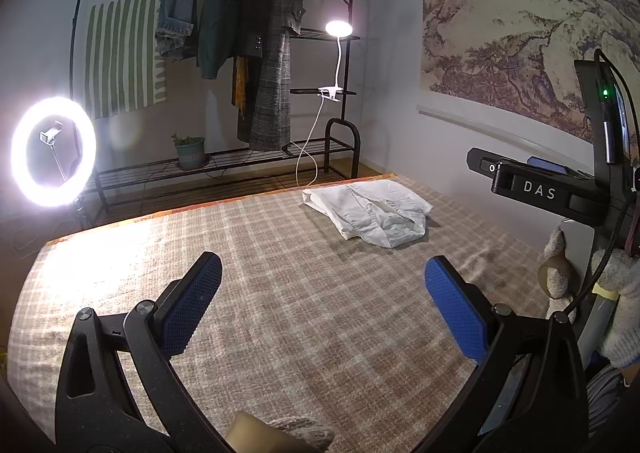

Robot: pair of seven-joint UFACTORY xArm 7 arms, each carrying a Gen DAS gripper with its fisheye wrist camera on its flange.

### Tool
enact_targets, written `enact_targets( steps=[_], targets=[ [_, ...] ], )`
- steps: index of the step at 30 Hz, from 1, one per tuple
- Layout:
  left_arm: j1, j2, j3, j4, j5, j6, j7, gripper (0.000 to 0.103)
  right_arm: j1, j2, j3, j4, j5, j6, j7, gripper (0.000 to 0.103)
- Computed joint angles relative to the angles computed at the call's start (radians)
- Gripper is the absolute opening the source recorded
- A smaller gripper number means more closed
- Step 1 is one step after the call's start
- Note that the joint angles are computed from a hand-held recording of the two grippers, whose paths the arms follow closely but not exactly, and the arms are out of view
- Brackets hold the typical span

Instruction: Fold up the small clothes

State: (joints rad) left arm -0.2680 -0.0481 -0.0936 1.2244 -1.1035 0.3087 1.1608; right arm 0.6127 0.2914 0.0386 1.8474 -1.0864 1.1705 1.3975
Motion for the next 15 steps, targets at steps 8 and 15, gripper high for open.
enact_targets(
  steps=[8, 15],
  targets=[
    [0.000, -0.001, 0.000, -0.001, -0.002, 0.003, 0.004, 0.103, 0.002, 0.003, -0.001, 0.004, 0.001, 0.000, -0.001, 0.103],
    [-0.001, -0.006, 0.003, -0.003, -0.005, 0.010, 0.011, 0.103, -0.001, 0.006, -0.002, 0.005, 0.006, -0.008, -0.002, 0.103]
  ],
)
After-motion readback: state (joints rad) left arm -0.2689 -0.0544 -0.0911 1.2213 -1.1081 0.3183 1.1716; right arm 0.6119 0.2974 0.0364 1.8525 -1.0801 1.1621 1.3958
